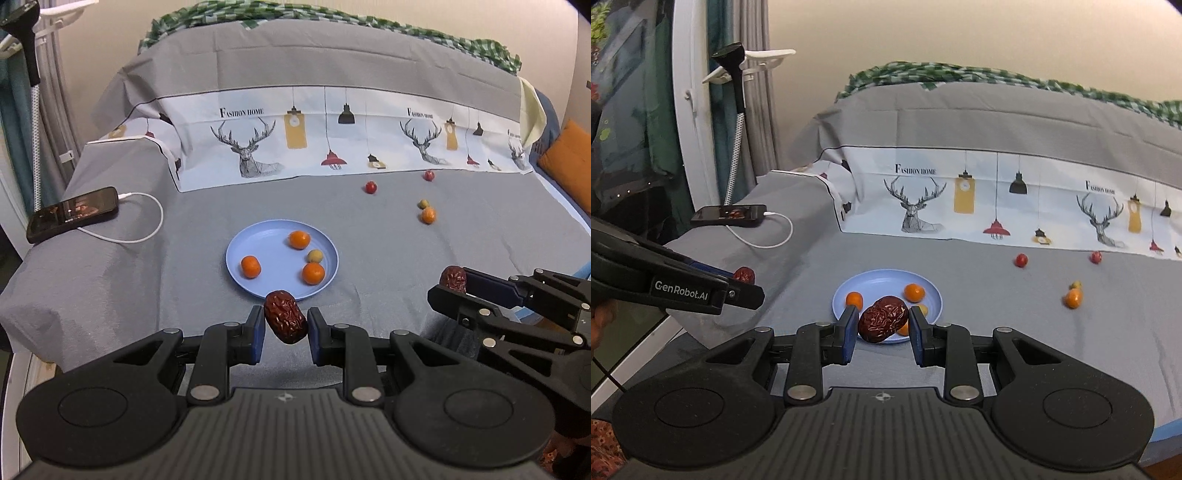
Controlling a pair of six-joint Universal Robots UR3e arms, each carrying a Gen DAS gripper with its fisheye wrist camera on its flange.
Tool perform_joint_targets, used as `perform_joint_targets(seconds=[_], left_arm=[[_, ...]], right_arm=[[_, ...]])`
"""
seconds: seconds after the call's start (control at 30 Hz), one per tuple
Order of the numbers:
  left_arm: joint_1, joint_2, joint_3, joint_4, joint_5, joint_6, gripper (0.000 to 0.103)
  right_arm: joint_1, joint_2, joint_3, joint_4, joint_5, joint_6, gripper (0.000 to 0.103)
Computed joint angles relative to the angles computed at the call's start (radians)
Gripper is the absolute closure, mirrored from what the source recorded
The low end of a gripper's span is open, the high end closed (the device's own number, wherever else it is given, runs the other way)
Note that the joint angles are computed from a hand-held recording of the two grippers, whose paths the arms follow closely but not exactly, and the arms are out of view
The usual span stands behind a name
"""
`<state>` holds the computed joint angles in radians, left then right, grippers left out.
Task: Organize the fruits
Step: 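Carry the jujube in the left tool to the plate while the right carries its jujube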
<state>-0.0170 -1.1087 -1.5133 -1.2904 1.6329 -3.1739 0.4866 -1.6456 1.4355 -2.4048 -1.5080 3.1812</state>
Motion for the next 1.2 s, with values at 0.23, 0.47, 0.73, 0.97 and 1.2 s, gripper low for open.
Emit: perform_joint_targets(seconds=[0.23,0.47,0.73,0.97,1.2], left_arm=[[-0.001,0.02,-0.008,0.007,0.008,-0.001,0.076],[0.021,0.017,-0.015,0.01,-0.012,0.013,0.076],[0.055,0.012,-0.028,0.015,-0.039,0.029,0.076],[0.105,-0.028,-0.015,0.014,-0.073,0.054,0.076],[0.148,-0.134,0.03,0.062,-0.102,0.073,0.076]], right_arm=[[0.012,-0.003,0.001,-0.01,-0.015,0.003,0.072],[0.017,0.003,-0.001,-0.006,-0.027,0.008,0.072],[0.027,0.048,-0.042,0.017,-0.039,0.02,0.073],[0.013,0.099,-0.095,0.049,-0.024,0.013,0.073],[0.005,0.18,-0.172,0.076,-0.015,0.008,0.072]])
